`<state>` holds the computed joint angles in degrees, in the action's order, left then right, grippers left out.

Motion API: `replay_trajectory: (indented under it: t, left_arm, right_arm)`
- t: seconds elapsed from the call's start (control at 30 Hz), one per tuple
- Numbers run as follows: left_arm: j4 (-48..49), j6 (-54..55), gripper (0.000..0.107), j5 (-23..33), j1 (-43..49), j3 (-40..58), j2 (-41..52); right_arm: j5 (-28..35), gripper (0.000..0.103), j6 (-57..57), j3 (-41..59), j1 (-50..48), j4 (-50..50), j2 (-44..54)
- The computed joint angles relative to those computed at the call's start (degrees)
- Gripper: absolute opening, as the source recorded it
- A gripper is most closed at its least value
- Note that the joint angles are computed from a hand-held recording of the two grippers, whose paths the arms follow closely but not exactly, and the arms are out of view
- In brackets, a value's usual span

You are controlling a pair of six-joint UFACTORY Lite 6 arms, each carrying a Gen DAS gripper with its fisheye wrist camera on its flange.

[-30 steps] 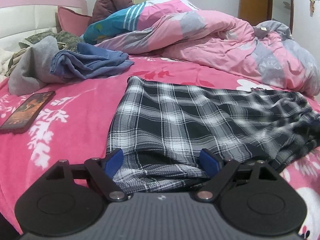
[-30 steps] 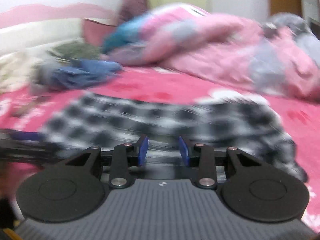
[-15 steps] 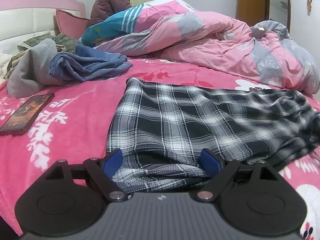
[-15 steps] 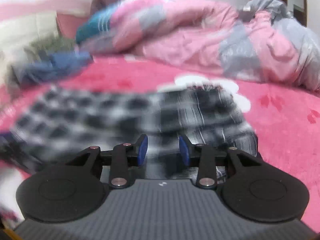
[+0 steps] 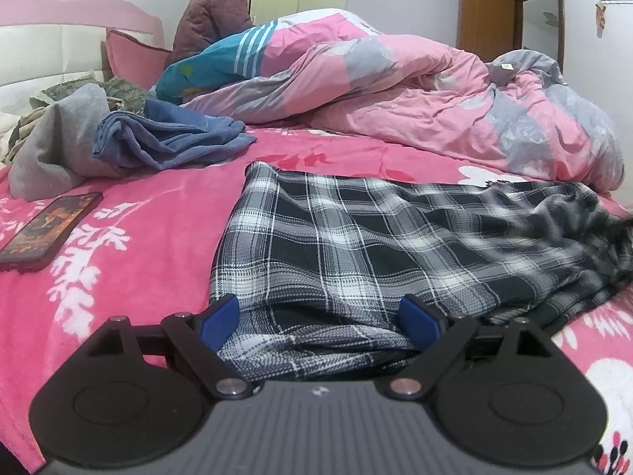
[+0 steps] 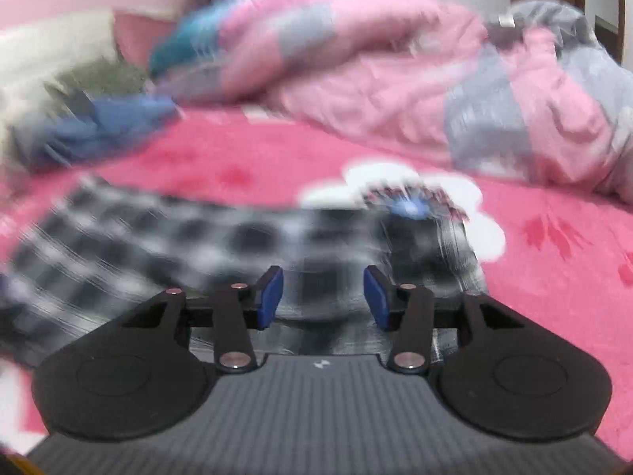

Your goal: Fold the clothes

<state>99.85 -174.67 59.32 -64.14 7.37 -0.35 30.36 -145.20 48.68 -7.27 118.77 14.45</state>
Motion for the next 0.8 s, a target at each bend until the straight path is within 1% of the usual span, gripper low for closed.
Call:
replay_trajectory:
  t: [0.03,0.07,0.1,0.13,0.23,0.3,0.37,0.43,0.47,0.5,0.57,0.63,0.7,0.77,0.8]
  left_arm:
    - [0.55,-0.52,0.09,0.19,0.06,-0.27,0.11]
    - [1.07,-1.02,0.09,0.38,0.13,-0.53,0.2]
    - [1.69,-1.2,0.09,0.39,0.42,-0.81,0.03]
    - [2.22,-1.66,0.09,0.52,0.61,-0.96,0.16]
    - [3.24,-2.56,0.09,0.79,0.94,-1.29,0.4]
    - [3.25,-2.28,0.09,0.67,1.02,-1.38,0.08]
    - [3.24,-2.0,0.09,0.56,1.08,-1.46,-0.24]
    - [3.24,-1.72,0.091,0.44,1.14,-1.55,-0.56]
    - [3.23,-1.58,0.091,0.38,1.17,-1.59,-0.72]
    - [3.23,-1.44,0.091,0.32,1.2,-1.63,-0.88]
    - [3.39,-1.44,0.091,0.26,1.25,-1.87,-1.28]
    - [3.62,-1.53,0.091,0.18,1.39,-2.16,-1.69]
    - [3.13,-0.79,0.091,-0.15,1.4,-2.22,-2.36]
    - [1.86,0.59,0.091,-0.67,0.97,-2.32,-3.71]
    - [1.08,1.22,0.091,-0.94,0.65,-2.49,-4.63]
  right_arm:
    - [0.91,0.046,-1.54,0.56,-0.91,1.03,2.63]
    - [3.59,0.046,-3.97,0.87,-2.36,2.42,5.9]
    - [4.19,0.046,-4.86,1.04,-3.31,3.11,8.0]
    - [4.31,0.046,-3.4,1.78,-3.24,1.71,7.71]
    - [-0.66,0.047,6.88,3.26,-1.32,-5.4,2.73]
    - [1.05,0.051,8.55,4.92,-0.81,-6.75,1.8]
    - [1.32,0.053,10.56,10.38,-0.21,-6.29,6.38]
    - [-0.71,0.053,12.37,18.79,-0.19,-7.29,16.37]
    - [-2.88,0.052,14.0,21.48,0.25,-5.92,19.68]
    - [-2.64,0.052,13.23,22.47,0.13,-6.83,20.6]
    - [-2.69,0.053,9.51,20.36,0.45,-3.31,18.89]
    - [-6.57,0.053,9.65,16.98,2.69,-0.98,13.51]
    - [-4.13,0.053,12.29,11.38,2.85,-3.64,6.74]
    - [0.12,0.056,13.62,4.59,2.88,-6.37,-0.25]
    - [0.19,0.057,12.11,2.64,3.88,-5.77,-1.2]
